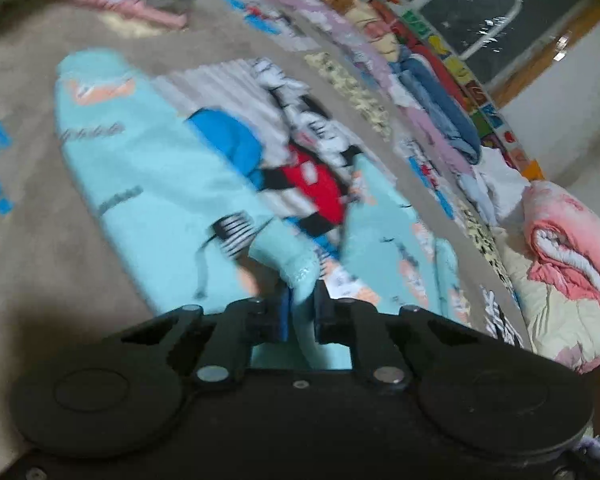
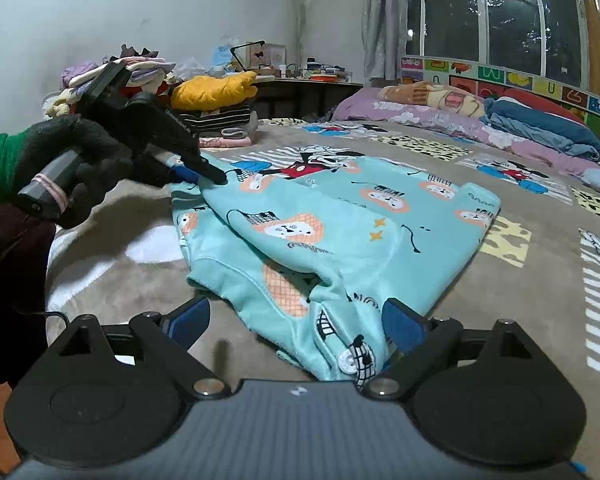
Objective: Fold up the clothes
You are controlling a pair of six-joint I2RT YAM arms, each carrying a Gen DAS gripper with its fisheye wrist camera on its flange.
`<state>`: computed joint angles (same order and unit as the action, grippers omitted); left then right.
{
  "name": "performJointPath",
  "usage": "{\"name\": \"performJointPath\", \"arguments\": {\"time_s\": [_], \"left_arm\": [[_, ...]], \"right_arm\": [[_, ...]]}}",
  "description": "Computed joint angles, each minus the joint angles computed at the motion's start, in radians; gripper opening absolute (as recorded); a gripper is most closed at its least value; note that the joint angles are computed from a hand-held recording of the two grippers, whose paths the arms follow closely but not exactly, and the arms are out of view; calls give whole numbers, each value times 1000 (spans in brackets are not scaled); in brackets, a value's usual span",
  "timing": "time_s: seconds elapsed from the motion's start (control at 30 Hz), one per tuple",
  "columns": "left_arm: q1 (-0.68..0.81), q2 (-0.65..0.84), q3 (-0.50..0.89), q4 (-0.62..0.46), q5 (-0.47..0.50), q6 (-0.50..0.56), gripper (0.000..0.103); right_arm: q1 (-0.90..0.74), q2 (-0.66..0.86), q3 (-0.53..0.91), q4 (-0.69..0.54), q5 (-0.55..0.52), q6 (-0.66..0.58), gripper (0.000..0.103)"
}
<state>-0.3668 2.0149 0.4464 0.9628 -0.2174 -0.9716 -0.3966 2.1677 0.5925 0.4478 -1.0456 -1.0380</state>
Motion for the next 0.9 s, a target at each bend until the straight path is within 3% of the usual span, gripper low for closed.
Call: {"name": "performJointPath", "arguments": {"time_s": [0.2, 0.37, 0.6, 0.9], "left_arm": [[-64, -127, 94, -126, -37, 83, 6], [-83, -124, 250, -222, -10, 116, 6], [-102, -21, 502, -337, 12, 129, 6], [-116, 187, 839, -522, 1, 61, 6]], "right_arm": [[-10, -2, 15, -54, -14, -23, 91], [-17, -2, 20, -80, -19, -38, 88], [-19, -3, 39, -140, -15, -57, 88], [-19, 12, 101, -274, -14, -99, 88]]}}
